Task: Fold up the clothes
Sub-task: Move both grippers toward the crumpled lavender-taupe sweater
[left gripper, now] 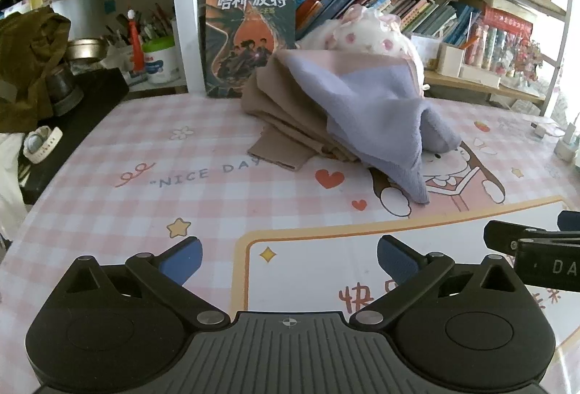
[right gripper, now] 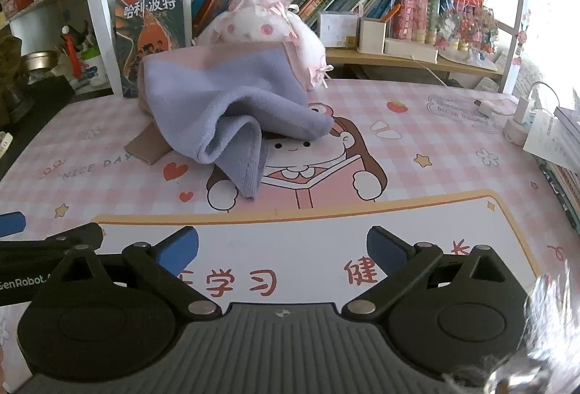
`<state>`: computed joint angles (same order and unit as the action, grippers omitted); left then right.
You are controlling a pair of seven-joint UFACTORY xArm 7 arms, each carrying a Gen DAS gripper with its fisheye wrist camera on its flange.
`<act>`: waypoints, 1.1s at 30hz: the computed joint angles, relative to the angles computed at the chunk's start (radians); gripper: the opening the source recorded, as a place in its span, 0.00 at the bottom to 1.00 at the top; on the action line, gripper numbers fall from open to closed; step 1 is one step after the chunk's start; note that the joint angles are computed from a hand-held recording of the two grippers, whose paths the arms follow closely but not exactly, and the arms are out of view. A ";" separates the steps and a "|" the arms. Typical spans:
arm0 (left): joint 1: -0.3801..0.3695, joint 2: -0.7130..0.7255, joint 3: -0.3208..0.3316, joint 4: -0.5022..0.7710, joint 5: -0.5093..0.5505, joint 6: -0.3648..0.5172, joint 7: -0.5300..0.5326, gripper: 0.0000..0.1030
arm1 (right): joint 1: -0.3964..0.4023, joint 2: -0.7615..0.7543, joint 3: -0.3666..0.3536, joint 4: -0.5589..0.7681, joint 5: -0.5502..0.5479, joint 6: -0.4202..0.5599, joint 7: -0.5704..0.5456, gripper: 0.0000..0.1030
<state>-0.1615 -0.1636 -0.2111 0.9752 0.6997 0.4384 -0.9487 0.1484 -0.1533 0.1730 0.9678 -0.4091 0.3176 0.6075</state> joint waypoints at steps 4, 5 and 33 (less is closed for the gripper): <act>0.001 0.004 0.002 0.001 0.001 -0.008 0.001 1.00 | 0.001 -0.011 -0.005 -0.015 0.013 -0.005 -0.013 0.97; 0.001 0.005 0.003 0.001 0.002 -0.010 0.002 1.00 | 0.000 -0.012 -0.006 -0.016 0.016 -0.005 -0.017 0.97; -0.016 0.026 0.014 0.028 -0.025 0.023 0.015 1.00 | 0.004 0.015 -0.006 0.016 -0.009 0.009 0.001 0.97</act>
